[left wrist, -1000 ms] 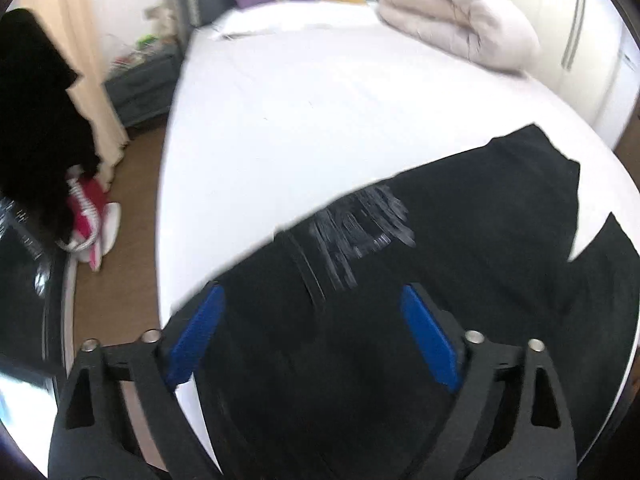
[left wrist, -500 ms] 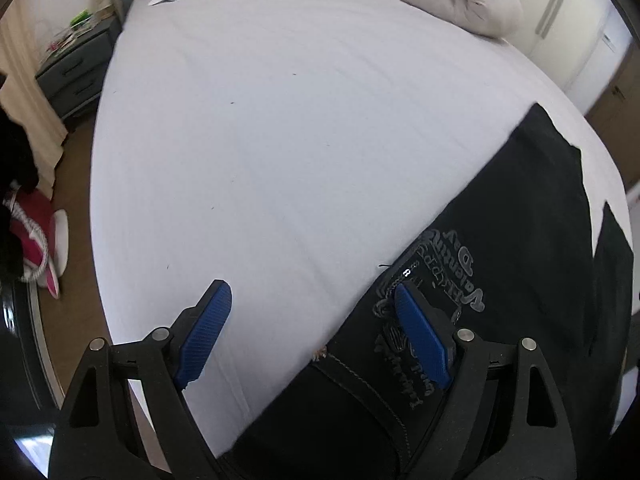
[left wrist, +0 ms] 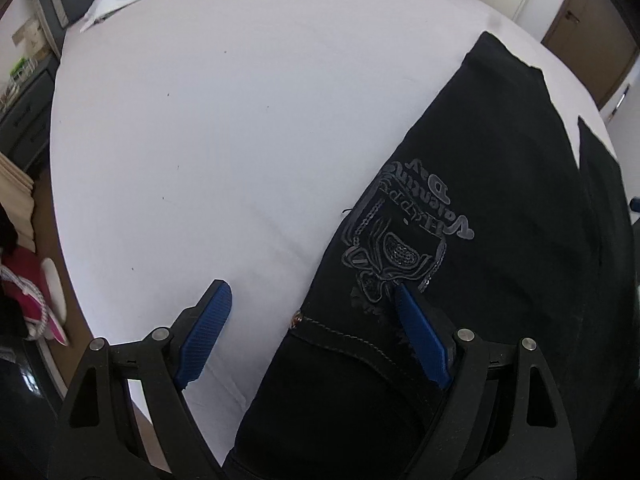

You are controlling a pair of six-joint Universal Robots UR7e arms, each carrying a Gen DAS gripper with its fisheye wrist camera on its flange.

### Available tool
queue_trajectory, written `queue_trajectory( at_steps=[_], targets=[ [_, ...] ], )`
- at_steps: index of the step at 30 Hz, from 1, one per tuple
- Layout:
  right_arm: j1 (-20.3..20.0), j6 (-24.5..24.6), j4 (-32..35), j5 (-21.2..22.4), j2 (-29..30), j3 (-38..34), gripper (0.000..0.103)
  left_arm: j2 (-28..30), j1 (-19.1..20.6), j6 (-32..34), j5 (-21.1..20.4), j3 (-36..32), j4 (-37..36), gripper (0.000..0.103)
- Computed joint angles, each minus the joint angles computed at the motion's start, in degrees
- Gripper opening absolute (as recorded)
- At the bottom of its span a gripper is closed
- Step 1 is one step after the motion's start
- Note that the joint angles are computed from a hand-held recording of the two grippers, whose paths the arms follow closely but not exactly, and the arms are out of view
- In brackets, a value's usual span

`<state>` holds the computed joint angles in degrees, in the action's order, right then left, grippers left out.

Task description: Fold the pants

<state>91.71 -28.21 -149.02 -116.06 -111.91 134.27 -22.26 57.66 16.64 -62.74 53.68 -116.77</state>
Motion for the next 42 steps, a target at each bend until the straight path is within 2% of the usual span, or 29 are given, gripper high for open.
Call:
queue_trajectory(
  at_steps=[1, 4, 5, 6, 9, 10, 14, 18, 23, 27, 32, 33, 36, 39, 41, 42],
  targets=[
    [-0.1, 0.0, 0.1, 0.2, 0.1, -0.1, 0.088, 0.9, 0.3, -0.4, -0.4, -2.0, 1.3, 0.081],
    [-0.6, -0.2, 0.2, 0.7, 0.1, 0.0, 0.087, 3.4, 0.9, -1.2, -2.3, -7.4, 6.5, 0.065],
    [-0.7, -0.1, 0.4, 0.9, 0.1, -0.1, 0.086, 3.5, 0.8, -1.1, -2.2, -7.2, 6.0, 0.059],
    [-1.0, 0.1, 0.7, 1.2, 0.1, -0.2, 0.085, 2.3, 0.3, -1.7, -2.7, -4.6, 6.1, 0.055],
    [-1.1, 0.8, 0.5, 1.4, 0.6, -0.3, 0.082, -2.4, -0.8, -3.7, -4.6, 4.0, 3.6, 0.029],
    [-1.0, 0.8, 0.6, 1.5, 0.7, -0.4, 0.081, -2.7, -0.9, -4.0, -4.9, 4.7, 2.8, 0.021],
    [-0.1, -0.6, -0.2, 1.1, 2.3, -1.4, 0.077, -6.0, -2.3, -5.0, -4.0, 11.7, -3.6, 0.012],
    [1.5, -4.9, -1.1, 0.8, 6.0, -4.7, 0.074, -10.3, -4.9, -4.8, -1.3, 21.0, -14.1, 0.009],
    [4.8, -17.5, -2.5, -0.6, 14.9, -11.9, 0.074, -14.8, -9.5, -0.6, 4.4, 31.3, -25.9, 0.009],
    [6.2, -24.4, -1.5, -1.4, 22.7, -18.6, 0.074, -17.6, -13.2, 2.0, 7.8, 39.2, -35.5, 0.009],
    [7.3, -33.7, -2.6, -7.9, 32.0, -25.3, 0.068, -21.5, -15.9, 6.5, 11.9, 47.0, -42.6, 0.009],
    [7.3, -34.7, -1.6, -9.2, 33.7, -26.9, 0.065, -20.2, -17.2, 5.7, 12.7, 46.0, -42.3, 0.009],
    [7.1, -35.2, 2.5, -10.6, 36.1, -29.8, 0.062, -21.5, -17.7, 5.2, 12.5, 48.3, -43.4, 0.009],
    [7.0, -37.0, 5.3, -13.8, 38.3, -31.4, 0.062, -22.5, -18.0, 4.6, 12.1, 49.2, -43.7, 0.009],
    [6.9, -37.1, 7.2, -16.4, 39.8, -32.3, 0.049, -23.3, -17.3, 5.8, 11.7, 49.9, -44.6, 0.009],
    [6.8, -36.4, 8.0, -17.3, 40.1, -32.5, 0.032, -23.5, -17.3, 5.8, 11.5, 49.9, -44.5, 0.009]
  ],
)
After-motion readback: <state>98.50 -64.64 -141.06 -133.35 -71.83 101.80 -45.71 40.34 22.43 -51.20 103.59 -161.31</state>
